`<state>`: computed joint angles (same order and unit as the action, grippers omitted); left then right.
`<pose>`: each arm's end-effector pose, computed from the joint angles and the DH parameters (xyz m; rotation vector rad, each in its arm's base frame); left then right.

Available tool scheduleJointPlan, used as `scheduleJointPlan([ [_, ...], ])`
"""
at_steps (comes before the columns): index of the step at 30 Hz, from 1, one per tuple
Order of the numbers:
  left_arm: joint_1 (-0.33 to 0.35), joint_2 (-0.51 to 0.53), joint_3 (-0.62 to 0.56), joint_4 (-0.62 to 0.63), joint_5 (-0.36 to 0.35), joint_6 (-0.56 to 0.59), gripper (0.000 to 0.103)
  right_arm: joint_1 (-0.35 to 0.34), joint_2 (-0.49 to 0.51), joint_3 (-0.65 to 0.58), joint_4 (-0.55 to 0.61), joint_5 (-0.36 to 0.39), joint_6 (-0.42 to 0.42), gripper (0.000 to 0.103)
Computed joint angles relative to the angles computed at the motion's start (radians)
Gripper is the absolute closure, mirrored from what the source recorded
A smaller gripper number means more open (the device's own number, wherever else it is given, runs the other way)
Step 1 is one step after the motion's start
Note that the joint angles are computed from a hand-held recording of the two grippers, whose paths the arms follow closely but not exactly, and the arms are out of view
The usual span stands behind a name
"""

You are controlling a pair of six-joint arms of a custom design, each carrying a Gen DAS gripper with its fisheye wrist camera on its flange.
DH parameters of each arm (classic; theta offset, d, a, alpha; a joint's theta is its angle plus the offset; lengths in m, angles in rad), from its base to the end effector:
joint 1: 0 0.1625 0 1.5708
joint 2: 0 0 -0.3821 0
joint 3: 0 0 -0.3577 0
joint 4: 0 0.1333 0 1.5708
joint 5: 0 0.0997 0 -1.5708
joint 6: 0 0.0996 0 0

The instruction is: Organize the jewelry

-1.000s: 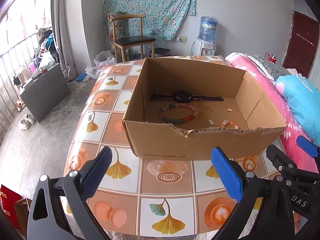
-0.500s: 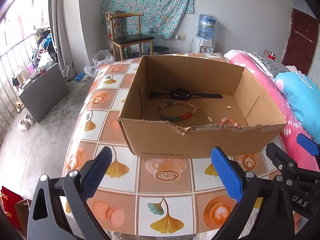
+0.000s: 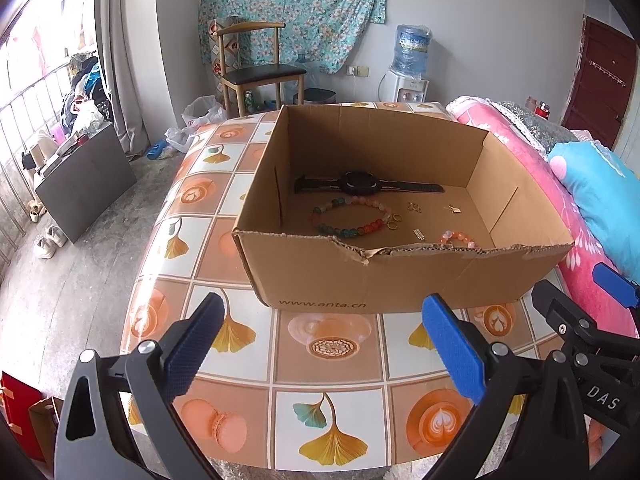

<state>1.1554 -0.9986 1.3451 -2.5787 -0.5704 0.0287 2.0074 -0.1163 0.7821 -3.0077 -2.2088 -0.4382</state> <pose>-0.0657 -0.6870 0.3811 0.0784 2.1443 -0.9320 0.4003 -0.6829 -0.0020 0.7089 -2.2585 0.9516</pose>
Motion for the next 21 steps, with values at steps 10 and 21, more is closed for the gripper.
scheduleJointPlan([
  [10,0.000,0.001,-0.002,0.002,0.002,0.000,0.006,0.001,0.000,-0.003,0.016,-0.001,0.000,0.008],
  [21,0.002,0.003,-0.004,0.000,0.000,0.003,0.006,0.001,-0.003,-0.001,0.021,-0.002,0.002,0.008],
])
